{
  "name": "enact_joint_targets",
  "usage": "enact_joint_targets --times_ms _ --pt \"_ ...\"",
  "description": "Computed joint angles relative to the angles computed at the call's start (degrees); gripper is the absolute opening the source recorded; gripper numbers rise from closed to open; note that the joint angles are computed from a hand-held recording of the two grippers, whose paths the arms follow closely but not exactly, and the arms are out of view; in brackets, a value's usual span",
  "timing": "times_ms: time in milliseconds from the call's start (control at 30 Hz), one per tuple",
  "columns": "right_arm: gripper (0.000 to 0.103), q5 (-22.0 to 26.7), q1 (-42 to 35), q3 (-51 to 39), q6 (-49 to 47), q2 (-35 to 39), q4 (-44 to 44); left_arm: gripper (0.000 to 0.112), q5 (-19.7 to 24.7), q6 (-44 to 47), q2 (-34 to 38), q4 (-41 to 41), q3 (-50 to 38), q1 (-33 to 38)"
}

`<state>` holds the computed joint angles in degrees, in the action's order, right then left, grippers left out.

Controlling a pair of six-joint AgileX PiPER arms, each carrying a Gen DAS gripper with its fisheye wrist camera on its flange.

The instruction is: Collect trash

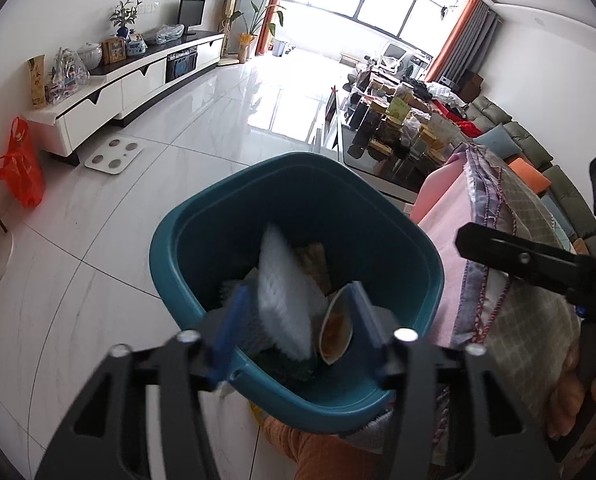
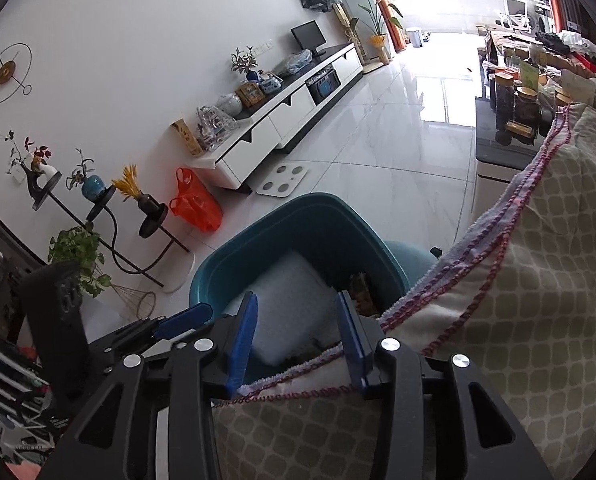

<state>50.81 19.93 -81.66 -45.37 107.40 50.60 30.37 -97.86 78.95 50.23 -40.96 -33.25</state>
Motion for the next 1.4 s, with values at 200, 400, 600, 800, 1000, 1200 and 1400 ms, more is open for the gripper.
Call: enact_joint_targets --times_ms 200,400,600,800,1000,1200,1400 --pt "0.059 0.09 -4.05 5.62 -6.81 -4.55 4.71 0.068 4.1 -6.95 -2.08 7.03 0.56 -5.36" --pt "0.081 0.58 -12.6 17.21 -20.83 -14.78 13.07 0.099 15.55 -19.99 -4.03 21.32 0.37 -20.3" --pt "0.1 1.06 -24.77 29.28 -33.08 -25.75 20.59 0.099 23.12 -21.3 2.84 24.91 -7.45 -29.14" --pt "0.1 -0.64 -38.24 39.77 -41.75 -36.49 25.69 0.099 29.08 -18.03 13.69 26.53 -20.14 -34.0" --pt "0.1 -1.47 -50.02 44.39 -46.53 -41.42 28.7 0.099 29.76 -18.42 20.55 30.51 -28.92 -35.94" --pt "0.1 -0.43 -60.38 46.65 -52.15 -41.7 32.57 0.099 32.6 -12.41 29.51 30.92 -41.69 -37.8" --pt "0.1 1.17 -67.94 48.84 -56.25 -43.19 35.67 0.1 33.68 -7.92 34.81 30.67 -49.37 -39.1"
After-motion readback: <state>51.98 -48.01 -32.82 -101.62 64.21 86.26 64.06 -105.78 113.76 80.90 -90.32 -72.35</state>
